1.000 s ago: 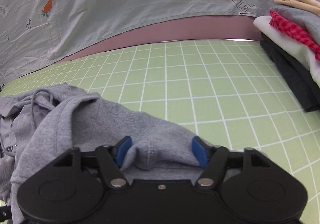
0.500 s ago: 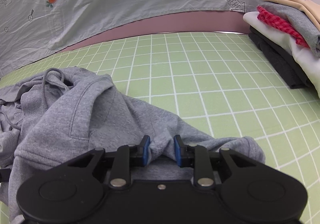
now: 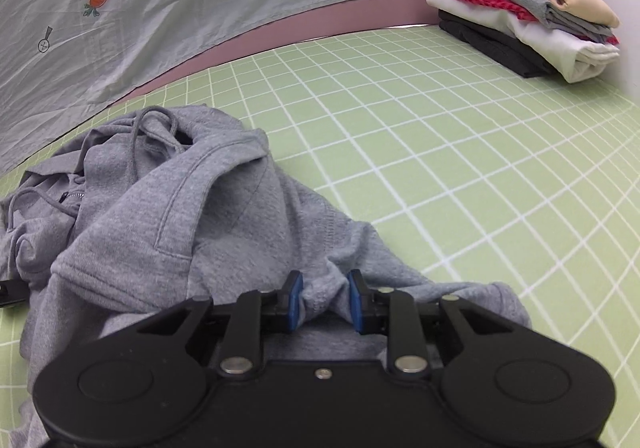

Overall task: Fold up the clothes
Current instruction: 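Grasp the hoodie hem with both grippers and spread it on the mat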

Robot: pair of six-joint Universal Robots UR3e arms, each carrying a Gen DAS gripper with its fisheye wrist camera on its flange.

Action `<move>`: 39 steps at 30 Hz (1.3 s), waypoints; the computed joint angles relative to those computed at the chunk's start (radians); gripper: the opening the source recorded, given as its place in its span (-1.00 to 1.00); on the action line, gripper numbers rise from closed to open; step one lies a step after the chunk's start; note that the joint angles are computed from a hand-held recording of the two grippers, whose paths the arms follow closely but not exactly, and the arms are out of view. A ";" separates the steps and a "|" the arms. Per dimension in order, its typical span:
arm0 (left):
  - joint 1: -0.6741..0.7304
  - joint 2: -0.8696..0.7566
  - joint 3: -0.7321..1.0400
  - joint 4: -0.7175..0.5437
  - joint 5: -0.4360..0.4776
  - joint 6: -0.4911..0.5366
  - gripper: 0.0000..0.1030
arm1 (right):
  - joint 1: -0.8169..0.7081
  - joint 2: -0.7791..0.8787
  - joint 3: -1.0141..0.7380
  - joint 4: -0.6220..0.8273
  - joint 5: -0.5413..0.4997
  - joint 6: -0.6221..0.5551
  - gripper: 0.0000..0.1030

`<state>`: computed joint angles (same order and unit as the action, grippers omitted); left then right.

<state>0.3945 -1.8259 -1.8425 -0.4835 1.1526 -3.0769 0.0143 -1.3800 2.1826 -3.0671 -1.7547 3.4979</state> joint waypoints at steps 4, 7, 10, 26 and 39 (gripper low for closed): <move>0.105 0.101 -0.088 -0.050 -0.072 0.080 -0.97 | 0.153 0.007 -0.047 0.080 -0.076 0.146 -0.48; 0.137 0.135 -0.124 -0.091 -0.127 0.132 -0.97 | 0.231 0.004 -0.077 0.133 -0.077 0.205 -0.48; 0.116 0.145 -0.139 -0.103 -0.127 0.160 -0.94 | 0.268 0.002 -0.097 0.176 -0.103 0.209 -0.46; -0.007 0.130 -0.140 -0.033 0.055 0.060 -0.33 | 0.144 -0.094 0.021 0.148 -0.029 0.052 0.50; -0.123 0.100 -0.135 0.038 0.235 0.012 -0.86 | 0.073 -0.128 0.080 0.109 0.054 0.027 0.59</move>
<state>0.2714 -1.7263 -1.9772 -0.4459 1.3878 -3.0654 0.0873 -1.5084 2.2625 -2.9583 -1.7008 3.5247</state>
